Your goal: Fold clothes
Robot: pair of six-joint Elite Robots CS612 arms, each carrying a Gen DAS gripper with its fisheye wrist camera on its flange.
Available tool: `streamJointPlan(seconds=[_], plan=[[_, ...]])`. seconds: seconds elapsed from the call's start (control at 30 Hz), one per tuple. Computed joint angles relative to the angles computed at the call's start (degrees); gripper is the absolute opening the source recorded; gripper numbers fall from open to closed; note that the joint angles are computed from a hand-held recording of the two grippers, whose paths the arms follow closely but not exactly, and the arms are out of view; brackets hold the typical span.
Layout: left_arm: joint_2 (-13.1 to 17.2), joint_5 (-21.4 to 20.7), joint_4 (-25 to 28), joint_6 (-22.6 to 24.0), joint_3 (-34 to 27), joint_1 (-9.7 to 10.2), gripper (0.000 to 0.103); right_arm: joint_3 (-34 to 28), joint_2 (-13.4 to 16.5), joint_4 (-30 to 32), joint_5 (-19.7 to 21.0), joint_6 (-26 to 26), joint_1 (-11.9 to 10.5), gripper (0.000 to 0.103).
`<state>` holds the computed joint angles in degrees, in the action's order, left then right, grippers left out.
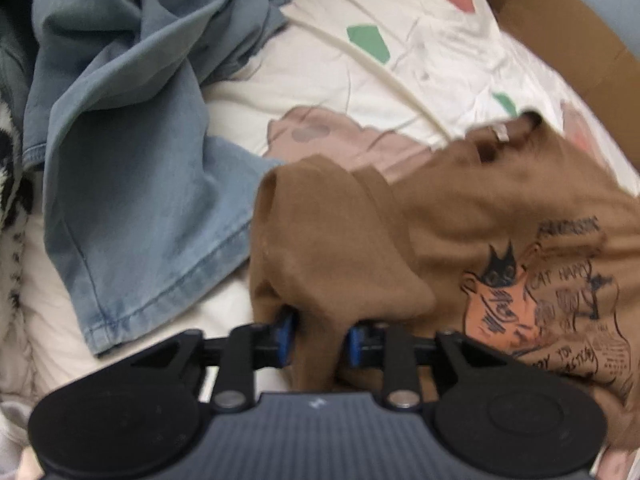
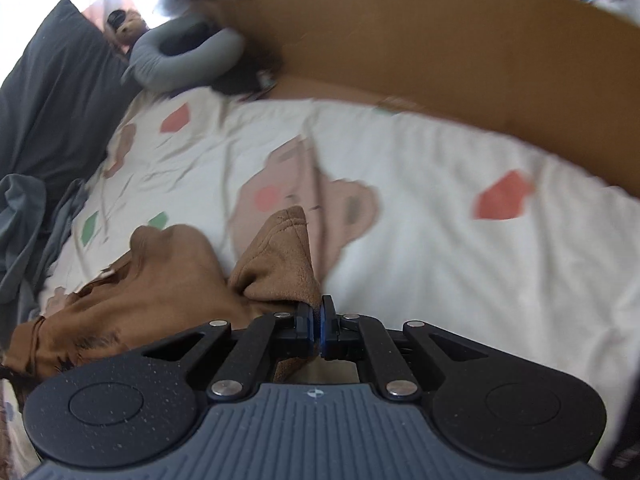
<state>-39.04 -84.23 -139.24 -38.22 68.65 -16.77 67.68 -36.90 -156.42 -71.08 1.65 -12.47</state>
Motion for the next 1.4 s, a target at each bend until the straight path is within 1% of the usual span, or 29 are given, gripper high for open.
streamJointPlan(seconds=[0.03, 0.07, 0.17, 0.23, 0.3, 0.33, 0.4, 0.43, 0.47, 0.53, 0.7, 0.9, 1.03, 1.13, 1.27, 1.4], plan=[[0.0, 0.1, -0.6, -0.6, 0.1, -0.07, 0.051, 1.2, -0.8, -0.9, -0.7, 0.6, -0.2, 0.001], [0.2, 0.1, -1.0, -0.3, -0.1, -0.16, 0.053, 2.3, -1.4, -2.1, -1.4, 1.9, -0.4, 0.001], [0.8, 0.5, -1.0, 1.7, -1.1, -0.58, 0.053, 5.2, -2.8, -5.1, -2.9, 5.5, -1.1, 0.001], [1.2, -0.5, -1.4, 1.7, -1.6, -0.63, 0.053, 6.2, -3.5, -5.3, -3.7, 6.0, -1.4, 0.001], [1.9, -1.0, -1.6, 2.6, -2.6, -0.74, 0.053, 7.1, -4.0, -5.7, -4.5, 6.3, -1.6, 0.001], [2.3, -1.2, -1.8, 3.2, -3.2, -0.75, 0.051, 7.4, -4.2, -5.7, -4.9, 6.5, -1.7, 0.001], [3.1, -2.3, -2.5, 4.0, -4.2, -0.65, 0.036, 7.9, -4.6, -5.7, -5.6, 6.7, -2.0, 0.001], [3.3, -2.5, -2.8, 4.5, -4.7, -0.66, 0.019, 8.2, -4.8, -5.8, -5.9, 6.8, -2.2, 0.001], [3.6, -2.6, -3.0, 5.1, -5.2, -0.70, 0.009, 8.5, -5.0, -5.9, -6.3, 7.2, -2.3, 0.001], [3.9, -2.6, -4.0, 6.1, -6.0, -0.80, 0.006, 9.2, -5.5, -6.5, -7.1, 7.7, -2.5, 0.001], [4.0, -3.3, -8.9, 6.9, -7.1, -1.06, 0.005, 11.8, -7.2, -9.0, -9.2, 9.8, -3.0, 0.001], [4.1, -3.8, -12.3, 6.0, -8.6, -1.18, 0.004, 15.1, -9.6, -11.3, -12.7, 13.1, -3.5, 0.001], [4.3, -2.1, -11.5, 5.9, -10.4, -1.07, 0.004, 17.2, -10.7, -14.7, -14.9, 17.4, -3.3, 0.001], [4.7, -1.5, -10.8, 7.3, -12.1, -0.70, 0.004, 17.8, -11.2, -16.4, -15.6, 19.0, -3.3, 0.001], [5.3, -1.0, -10.3, 9.6, -14.7, -0.23, 0.004, 16.8, -11.5, -17.3, -16.2, 18.6, -3.5, 0.001], [6.1, 0.0, -11.2, 10.6, -17.5, 0.06, 0.004, 15.0, -11.5, -18.7, -16.8, 18.4, -3.6, 0.001]])
